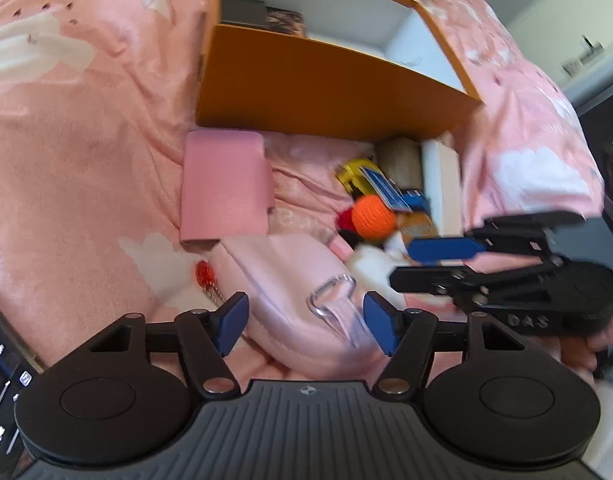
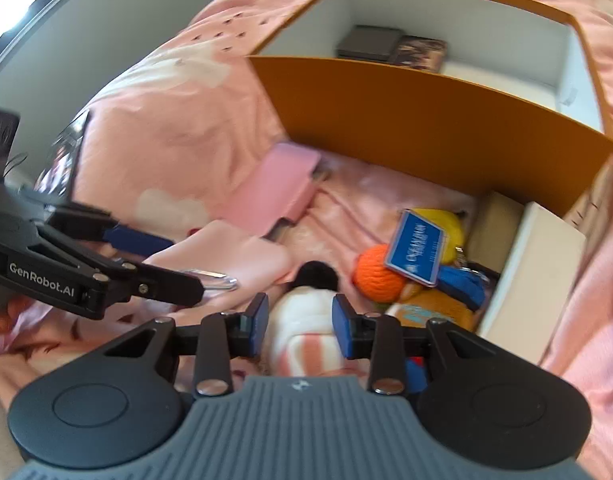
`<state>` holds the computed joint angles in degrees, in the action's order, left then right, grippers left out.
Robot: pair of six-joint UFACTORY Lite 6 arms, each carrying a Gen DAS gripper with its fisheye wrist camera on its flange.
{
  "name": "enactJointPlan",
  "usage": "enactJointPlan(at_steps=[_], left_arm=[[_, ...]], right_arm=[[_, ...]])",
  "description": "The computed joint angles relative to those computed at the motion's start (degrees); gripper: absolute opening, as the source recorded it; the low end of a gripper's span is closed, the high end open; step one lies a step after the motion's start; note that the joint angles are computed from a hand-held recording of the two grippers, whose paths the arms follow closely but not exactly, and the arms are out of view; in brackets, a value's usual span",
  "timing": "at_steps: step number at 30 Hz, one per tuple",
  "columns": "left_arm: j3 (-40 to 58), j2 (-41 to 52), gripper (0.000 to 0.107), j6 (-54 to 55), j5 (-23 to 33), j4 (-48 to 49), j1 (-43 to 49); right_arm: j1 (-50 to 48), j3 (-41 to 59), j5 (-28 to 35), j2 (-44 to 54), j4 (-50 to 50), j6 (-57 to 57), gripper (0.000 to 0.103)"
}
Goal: Organize objects
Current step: 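Reach the right gripper to the pink backpack bag while the left gripper approaches the pink wallet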
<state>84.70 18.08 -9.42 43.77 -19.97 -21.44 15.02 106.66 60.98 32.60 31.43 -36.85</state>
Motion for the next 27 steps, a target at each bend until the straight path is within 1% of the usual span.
enactJointPlan(at_steps=[3, 6, 9, 12, 13, 18, 22, 23, 25, 27], left_arm=[[-0.86, -2.87, 0.075, 1.36, 1.65, 1.31, -0.99], [-0.24, -3.43, 0.075, 1.05, 4.05, 4.59, -2.89], [-0.60, -2.48, 0.075, 0.99, 4.11, 5.08, -4.02], [-2.06, -1.73, 0.077, -0.30, 1.32, 5.65, -4.69], [-2.41, -1.75, 0.074, -0.08, 0.23, 5.04, -4.69], [-1.02, -1.22, 0.073, -2.21, -4.65, 6.93, -5.26], [2.28, 1.43, 0.072, -3.08, -8.43, 7.44, -4.39], [3.81, 2.68, 0.071, -3.16, -8.62, 7.47, -3.98], [7.05, 5.34, 0.070, -4.01, -9.02, 8.02, -3.25], [10.78, 7.99, 0.070, -8.03, -8.60, 12.27, -3.27]], right_arm=[[1.07, -0.58, 1.19, -0.73, 0.11, -1.85, 0.037], [1.85, -1.64, 2.33, -1.46, -0.22, -3.59, 0.037], [1.97, -2.71, 2.11, -2.30, -0.88, -4.67, 0.037], [1.72, -3.07, 2.24, -2.36, -0.96, -4.81, 0.036], [1.74, -3.26, 1.93, -2.54, -1.21, -4.63, 0.036], [1.33, -2.39, 0.02, -2.28, -2.28, -2.54, 0.037], [1.11, 0.07, -1.65, -0.92, -3.58, -0.66, 0.039], [1.21, 0.77, -2.08, -0.52, -3.96, -0.26, 0.042], [1.51, 2.46, -2.90, 0.51, -4.84, 0.55, 0.042], [1.88, 4.65, -3.19, 1.89, -5.53, 1.50, 0.044]])
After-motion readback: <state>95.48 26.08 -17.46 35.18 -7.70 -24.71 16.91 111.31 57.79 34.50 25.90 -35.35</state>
